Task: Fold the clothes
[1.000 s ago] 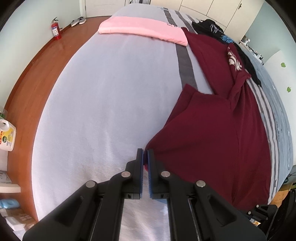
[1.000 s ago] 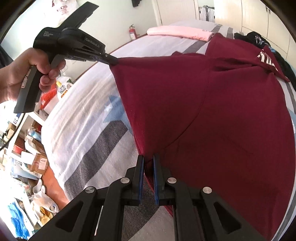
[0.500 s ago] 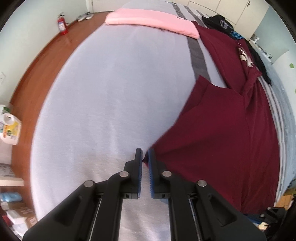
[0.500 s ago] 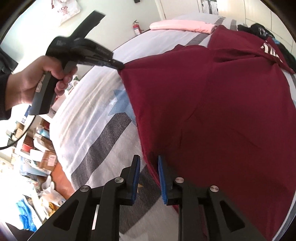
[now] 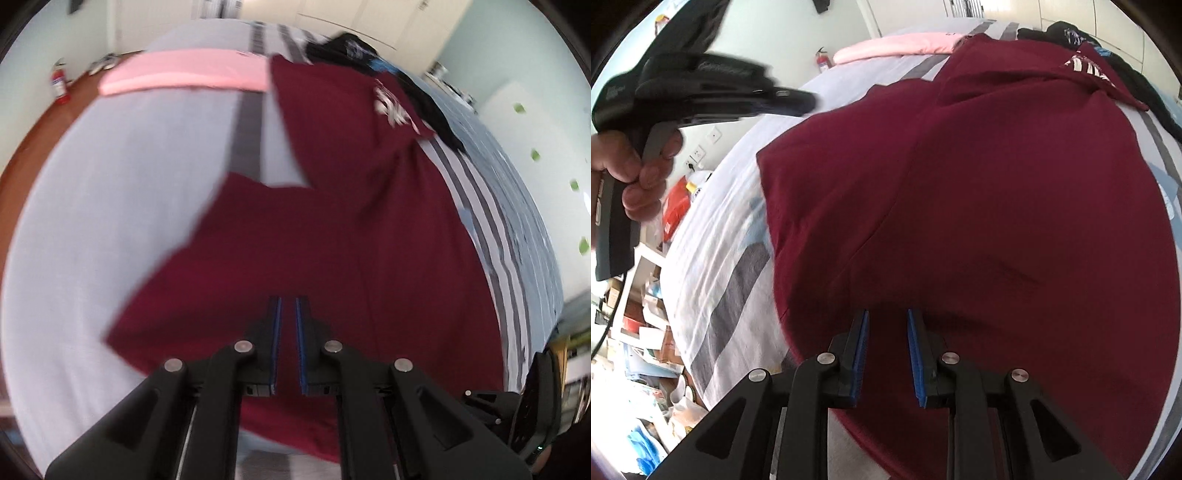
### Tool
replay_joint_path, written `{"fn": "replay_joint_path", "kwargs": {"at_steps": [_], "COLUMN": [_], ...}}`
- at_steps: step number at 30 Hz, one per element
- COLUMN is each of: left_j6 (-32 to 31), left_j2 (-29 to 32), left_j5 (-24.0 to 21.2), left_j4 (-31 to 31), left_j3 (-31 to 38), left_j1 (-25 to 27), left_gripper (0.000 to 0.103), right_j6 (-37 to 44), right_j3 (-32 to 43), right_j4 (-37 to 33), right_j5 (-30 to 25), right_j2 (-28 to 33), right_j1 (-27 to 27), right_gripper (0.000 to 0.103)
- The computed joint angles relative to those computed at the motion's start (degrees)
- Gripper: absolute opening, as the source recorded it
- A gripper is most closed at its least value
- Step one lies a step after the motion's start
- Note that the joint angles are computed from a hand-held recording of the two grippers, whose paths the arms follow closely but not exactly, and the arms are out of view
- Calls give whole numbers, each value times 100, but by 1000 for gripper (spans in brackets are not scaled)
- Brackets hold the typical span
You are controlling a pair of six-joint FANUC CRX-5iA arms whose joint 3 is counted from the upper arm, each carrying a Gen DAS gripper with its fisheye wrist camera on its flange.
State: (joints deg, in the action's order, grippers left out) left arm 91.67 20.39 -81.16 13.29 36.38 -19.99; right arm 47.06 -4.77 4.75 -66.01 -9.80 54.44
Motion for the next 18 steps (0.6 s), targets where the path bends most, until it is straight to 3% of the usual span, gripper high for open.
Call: {"fn": "replay_joint_path", "kwargs": {"at_steps": [3,6,8,11,13,15,18], "left_j6": [150,79,250,371,275,196,-60], "left_j2": [-9,-207,-50,59,252,577,1320], "left_j5": [-240,-88,-331,-183,-34,23,-380], "left_j4": [-290,-299,-452,-529,-561,-494,-552], "left_j3": [-262,-568,-169,231,578,1020,2080], "left_j1": [-26,66,50,121,145,187,196], "left_gripper": [5,4,5,6,18,20,20], "right_j6": [-68,-49,132,428,478,409,216], "right_j3": [-49,-78,-20,216,306,287,215], "right_j4": [-24,-105,-242,-473,-459,-294,59], "right_j5": [48,64,-16,-141,-190,-167,-114], "right_j2": [-26,-71,-85,55,61,6,-21], "right_j1": [5,-32,-98,-236,-328,-424,-670], "right_gripper": [21,21,21,21,21,21,21]}}
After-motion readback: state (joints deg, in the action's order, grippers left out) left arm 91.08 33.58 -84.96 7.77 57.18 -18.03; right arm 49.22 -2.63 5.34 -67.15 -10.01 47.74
